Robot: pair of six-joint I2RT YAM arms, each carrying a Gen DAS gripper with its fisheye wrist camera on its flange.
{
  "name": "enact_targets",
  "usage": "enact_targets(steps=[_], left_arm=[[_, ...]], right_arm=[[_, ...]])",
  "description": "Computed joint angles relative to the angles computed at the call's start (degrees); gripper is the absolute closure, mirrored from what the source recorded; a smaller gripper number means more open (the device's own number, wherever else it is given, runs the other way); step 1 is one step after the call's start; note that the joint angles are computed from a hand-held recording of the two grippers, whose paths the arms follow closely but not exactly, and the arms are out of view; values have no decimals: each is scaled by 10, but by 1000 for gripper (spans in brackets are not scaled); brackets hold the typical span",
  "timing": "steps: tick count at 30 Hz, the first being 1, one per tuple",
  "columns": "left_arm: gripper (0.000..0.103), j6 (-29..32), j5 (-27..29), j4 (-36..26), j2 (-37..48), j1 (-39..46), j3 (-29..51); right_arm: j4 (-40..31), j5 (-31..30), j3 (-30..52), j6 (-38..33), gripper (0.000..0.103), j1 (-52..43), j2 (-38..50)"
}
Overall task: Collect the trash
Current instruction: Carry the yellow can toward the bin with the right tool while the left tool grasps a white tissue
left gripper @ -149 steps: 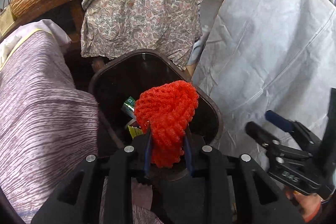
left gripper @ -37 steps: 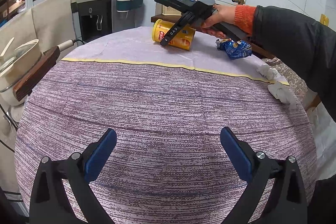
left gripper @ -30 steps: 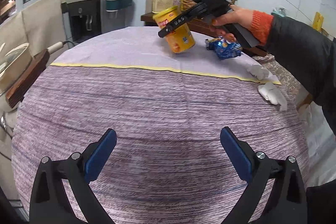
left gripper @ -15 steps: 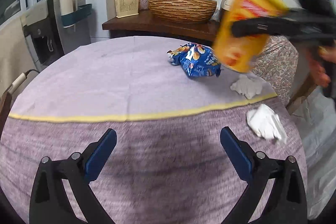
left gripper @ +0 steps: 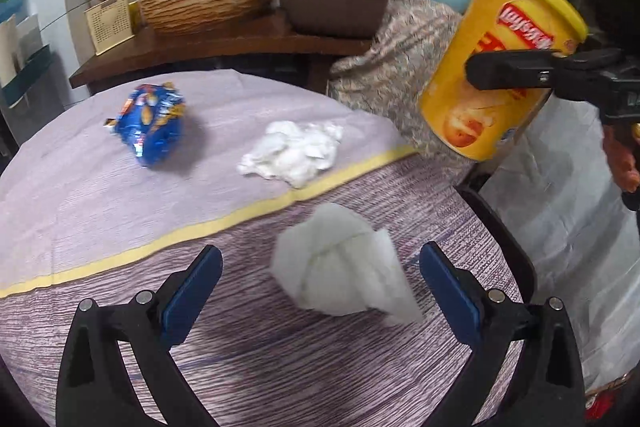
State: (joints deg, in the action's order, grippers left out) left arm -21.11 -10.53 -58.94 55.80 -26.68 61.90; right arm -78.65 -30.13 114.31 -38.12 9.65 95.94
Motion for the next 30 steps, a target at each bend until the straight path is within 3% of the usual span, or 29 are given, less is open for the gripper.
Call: enact_targets(steps=[3, 5, 6, 8, 10, 12, 15, 18, 26, 30], left_arm=[[5, -24, -55, 3, 42, -58, 10], [19, -36, -83, -4, 69, -78, 18], [34, -43, -84, -7, 82, -81, 20], [49, -62, -79, -9, 92, -80, 13], [71, -81, -103, -16, 91, -86, 9], [83, -98, -103, -22, 75, -85, 9], [86, -129, -101, -37, 46, -95, 17], [86, -192, -148, -72, 25, -173, 35], [86, -363, -288, -142, 93, -413, 132], [86, -410, -316, -139, 128, -484, 155]], right_arm=[[7, -15, -55, -21, 37, -48, -32], [12, -20, -89, -29, 37, -70, -54], [12, -24, -108, -38, 37, -85, -67], [9, -38, -136, -57, 37, -113, -87], [1, -53, -162, -79, 37, -141, -109], [-7, -68, -185, -102, 37, -172, -131], [-20, -90, -208, -128, 37, -214, -154], [-34, -109, -238, -160, 37, -259, -178], [-71, -141, -320, -269, 37, -399, -224], [-81, -148, -359, -331, 37, -476, -227]])
